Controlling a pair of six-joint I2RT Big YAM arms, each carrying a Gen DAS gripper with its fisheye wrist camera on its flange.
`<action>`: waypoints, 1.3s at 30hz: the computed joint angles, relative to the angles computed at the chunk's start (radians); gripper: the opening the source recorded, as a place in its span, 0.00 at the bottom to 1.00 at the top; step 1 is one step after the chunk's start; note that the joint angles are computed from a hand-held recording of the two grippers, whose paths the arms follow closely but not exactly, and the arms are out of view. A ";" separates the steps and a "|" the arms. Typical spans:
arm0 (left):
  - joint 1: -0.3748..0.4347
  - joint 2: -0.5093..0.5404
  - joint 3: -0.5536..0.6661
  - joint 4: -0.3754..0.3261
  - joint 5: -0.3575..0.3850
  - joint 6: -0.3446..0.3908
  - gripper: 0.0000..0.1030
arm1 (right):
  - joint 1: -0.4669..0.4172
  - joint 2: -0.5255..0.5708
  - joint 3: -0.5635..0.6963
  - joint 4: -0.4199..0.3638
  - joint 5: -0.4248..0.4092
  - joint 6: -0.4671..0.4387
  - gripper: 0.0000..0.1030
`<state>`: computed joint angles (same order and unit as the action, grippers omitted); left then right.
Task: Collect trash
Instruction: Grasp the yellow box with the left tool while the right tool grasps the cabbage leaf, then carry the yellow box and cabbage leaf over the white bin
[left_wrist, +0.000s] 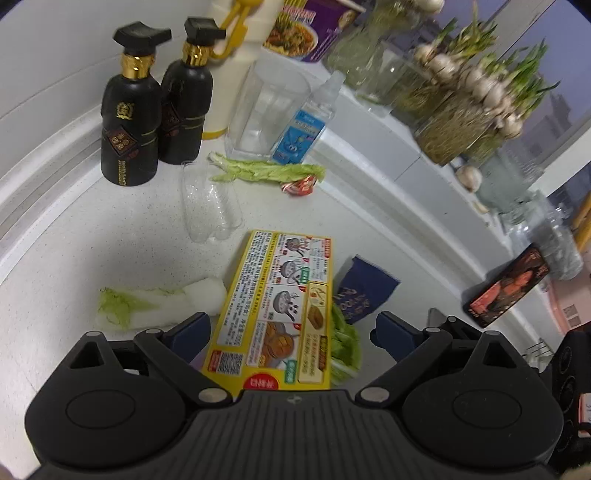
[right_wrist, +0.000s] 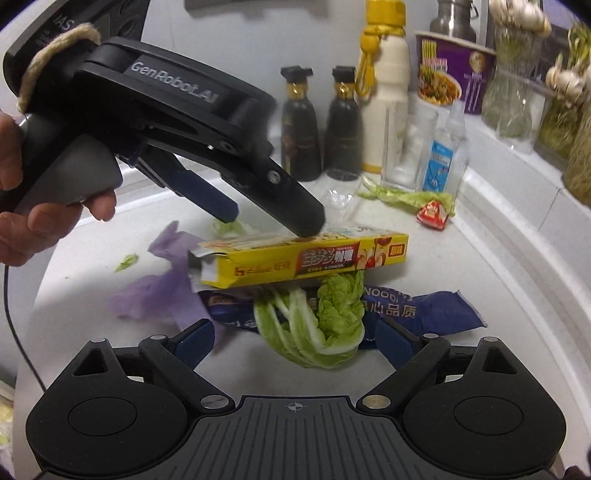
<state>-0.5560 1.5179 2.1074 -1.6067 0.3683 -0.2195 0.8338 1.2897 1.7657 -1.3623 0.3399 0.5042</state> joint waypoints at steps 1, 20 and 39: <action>-0.002 0.010 0.009 -0.009 -0.003 0.007 0.93 | -0.003 0.004 0.001 -0.001 0.000 0.000 0.86; -0.021 0.023 0.040 -0.029 -0.071 0.033 0.67 | 0.031 0.024 0.064 -0.075 0.124 0.063 0.15; 0.066 -0.132 -0.006 0.027 -0.060 -0.034 0.67 | 0.157 0.097 0.244 -0.150 0.247 0.092 0.14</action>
